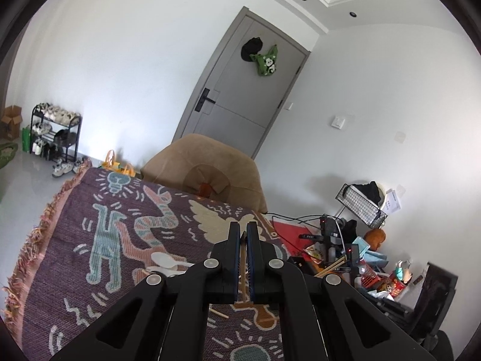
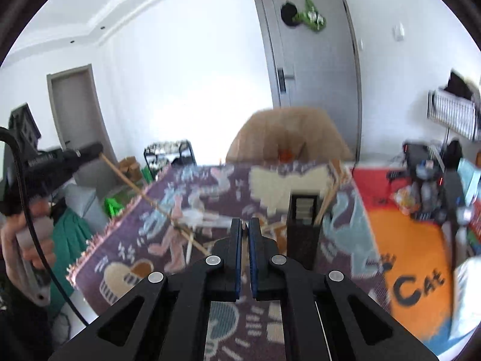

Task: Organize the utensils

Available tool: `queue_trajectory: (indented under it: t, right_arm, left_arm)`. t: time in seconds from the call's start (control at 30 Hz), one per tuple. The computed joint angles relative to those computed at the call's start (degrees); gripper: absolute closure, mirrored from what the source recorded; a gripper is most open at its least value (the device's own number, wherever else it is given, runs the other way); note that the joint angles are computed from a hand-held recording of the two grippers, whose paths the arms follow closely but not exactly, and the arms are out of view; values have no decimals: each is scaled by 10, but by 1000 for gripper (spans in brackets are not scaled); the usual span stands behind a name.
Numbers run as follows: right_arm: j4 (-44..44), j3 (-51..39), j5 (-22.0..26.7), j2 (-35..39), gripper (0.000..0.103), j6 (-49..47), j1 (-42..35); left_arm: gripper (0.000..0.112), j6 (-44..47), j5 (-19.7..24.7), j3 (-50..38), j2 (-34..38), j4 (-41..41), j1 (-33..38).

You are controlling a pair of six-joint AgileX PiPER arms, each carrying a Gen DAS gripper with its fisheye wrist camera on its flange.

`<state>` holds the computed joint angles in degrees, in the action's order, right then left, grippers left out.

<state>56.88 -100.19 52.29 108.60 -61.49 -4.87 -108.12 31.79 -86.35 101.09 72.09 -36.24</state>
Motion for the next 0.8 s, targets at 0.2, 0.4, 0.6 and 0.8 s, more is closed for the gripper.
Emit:
queue_trajectory:
  t: [0.2,0.4,0.6,0.8]
  right_arm:
    - [-5,-91,-10,4,97,36,3]
    - [-51,-150,-49,11,97,82,13]
    - [-94,-167,-73,26,97,102,22]
    - [-124,-182,-73,64,97,119,29]
  left_arm:
    - [109,55,7,-55,25,-28,-6]
    - [109,115,10,-107,49,-67,-5]
    - [109,182,19,-167,79,-108,-7]
    - [109,261,31,-251,125,-161,-8]
